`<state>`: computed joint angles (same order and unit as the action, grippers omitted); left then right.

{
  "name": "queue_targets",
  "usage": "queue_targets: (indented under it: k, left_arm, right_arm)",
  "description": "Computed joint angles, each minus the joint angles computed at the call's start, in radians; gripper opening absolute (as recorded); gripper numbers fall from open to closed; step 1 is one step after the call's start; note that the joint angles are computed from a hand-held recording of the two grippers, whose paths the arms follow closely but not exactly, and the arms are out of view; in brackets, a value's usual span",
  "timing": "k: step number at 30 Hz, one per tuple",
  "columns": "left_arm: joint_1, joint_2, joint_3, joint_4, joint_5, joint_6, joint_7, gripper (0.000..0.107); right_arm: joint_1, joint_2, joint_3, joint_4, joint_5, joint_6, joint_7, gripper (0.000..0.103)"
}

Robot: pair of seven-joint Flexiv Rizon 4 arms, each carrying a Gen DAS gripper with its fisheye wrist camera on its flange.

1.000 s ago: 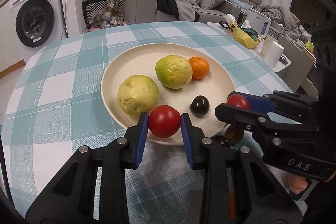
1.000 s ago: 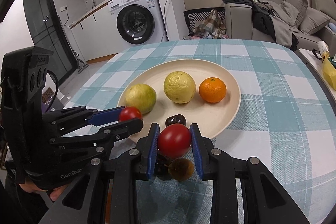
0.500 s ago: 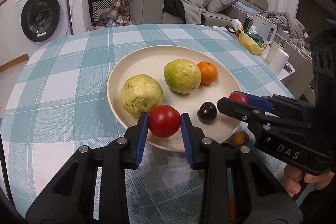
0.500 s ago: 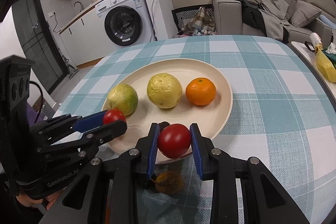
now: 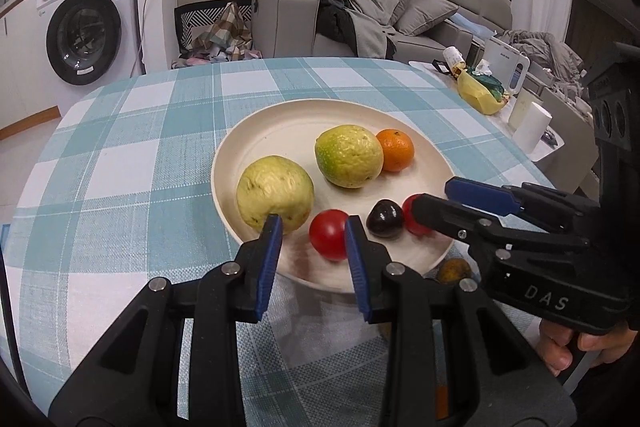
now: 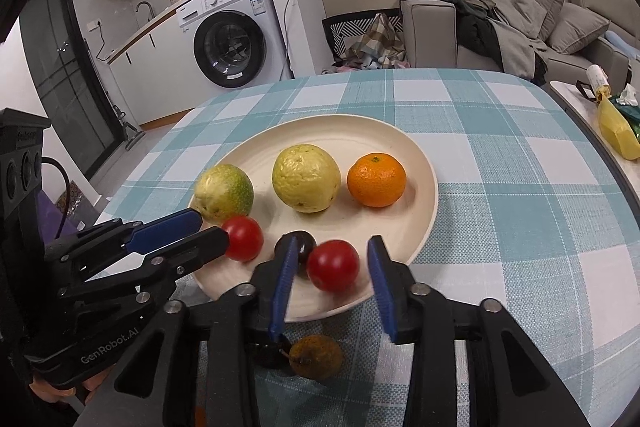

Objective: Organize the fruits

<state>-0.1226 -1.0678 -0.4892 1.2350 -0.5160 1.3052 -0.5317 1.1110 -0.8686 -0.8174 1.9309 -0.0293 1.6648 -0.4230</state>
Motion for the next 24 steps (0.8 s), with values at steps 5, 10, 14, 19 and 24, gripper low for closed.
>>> queue_targets:
  k: [5, 10, 14, 19, 24]
  left_arm:
    - [0.038, 0.034, -0.042, 0.077, -0.003, 0.059, 0.029, 0.066]
    - [0.133, 0.064, -0.167, 0.191, 0.014, 0.156, 0.073, 0.084]
    - [0.191, 0.087, -0.225, 0.270, 0.060, 0.212, 0.075, 0.091]
    - [0.264, 0.093, -0.298, 0.356, 0.139, 0.298, 0.047, 0.102]
    - [0.306, 0.107, -0.313, 0.399, 0.191, 0.288, -0.017, 0.102]
  right_arm:
    - [0.068, 0.004, -0.061, 0.062, 0.027, 0.015, -0.006, 0.066]
    - [0.123, 0.014, -0.099, 0.126, 0.092, 0.058, -0.020, 0.099]
    - [0.128, 0.044, -0.083, 0.154, 0.119, 0.072, -0.060, 0.103]
    - [0.142, 0.066, -0.072, 0.175, 0.139, 0.084, -0.108, 0.103]
    - [0.162, 0.089, -0.066, 0.189, 0.145, 0.084, -0.154, 0.103]
